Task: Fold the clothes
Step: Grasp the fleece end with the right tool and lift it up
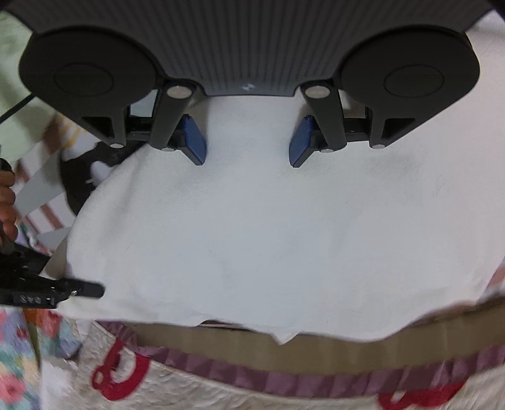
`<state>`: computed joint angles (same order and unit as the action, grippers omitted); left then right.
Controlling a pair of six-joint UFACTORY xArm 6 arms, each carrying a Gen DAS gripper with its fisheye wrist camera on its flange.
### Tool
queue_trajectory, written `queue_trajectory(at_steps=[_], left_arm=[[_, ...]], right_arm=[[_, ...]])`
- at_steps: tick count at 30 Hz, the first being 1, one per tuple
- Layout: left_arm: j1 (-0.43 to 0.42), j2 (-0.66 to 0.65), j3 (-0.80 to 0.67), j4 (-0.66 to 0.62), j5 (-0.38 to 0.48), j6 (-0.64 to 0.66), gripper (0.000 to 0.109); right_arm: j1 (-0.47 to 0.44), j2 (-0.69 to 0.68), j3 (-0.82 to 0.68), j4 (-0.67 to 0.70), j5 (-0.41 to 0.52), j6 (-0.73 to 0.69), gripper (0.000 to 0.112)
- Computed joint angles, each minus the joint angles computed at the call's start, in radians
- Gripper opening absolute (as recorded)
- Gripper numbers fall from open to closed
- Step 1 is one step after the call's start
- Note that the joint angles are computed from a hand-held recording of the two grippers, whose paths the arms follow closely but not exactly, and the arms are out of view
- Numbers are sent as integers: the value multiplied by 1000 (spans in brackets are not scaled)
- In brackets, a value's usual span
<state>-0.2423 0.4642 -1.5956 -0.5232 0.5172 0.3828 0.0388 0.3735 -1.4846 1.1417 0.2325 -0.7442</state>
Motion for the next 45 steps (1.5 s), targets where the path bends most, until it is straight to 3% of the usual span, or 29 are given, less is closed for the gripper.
queue_trajectory(at_steps=[1, 3, 6, 8, 12, 18, 20, 23, 28, 34, 37, 45], left_arm=[[14, -9, -14, 13, 36, -33, 58], [43, -82, 38, 17, 10, -21, 58], [111, -174, 127, 24, -44, -48, 58], [166, -202, 183, -29, -66, -70, 56], [270, -152, 173, -137, -1, -142, 52], [289, -89, 106, -211, 12, -156, 49], [293, -93, 110, -229, 11, -133, 49], [307, -87, 101, -401, 20, -31, 51], [330, -111, 107, -567, 51, 70, 53], [392, -117, 125, -768, 151, 78, 53], [389, -122, 138, -731, 131, 38, 53], [364, -129, 126, -703, 160, 96, 55]], right_arm=[[32, -13, -8, -86, -31, -39, 19], [74, -23, -64, -178, -3, -103, 19], [142, 18, -220, -348, 92, -131, 19], [188, 71, -343, -391, 185, -138, 19], [273, 208, -557, -478, 368, -124, 19], [323, 340, -590, -559, 480, 35, 19], [323, 310, -504, -502, 433, 0, 19], [322, 269, -419, -437, 382, -69, 19], [323, 279, -459, -450, 401, -80, 20], [349, 282, -479, -463, 418, -94, 20], [360, 285, -451, -493, 397, -95, 20], [397, 175, -265, -496, 254, -245, 20]])
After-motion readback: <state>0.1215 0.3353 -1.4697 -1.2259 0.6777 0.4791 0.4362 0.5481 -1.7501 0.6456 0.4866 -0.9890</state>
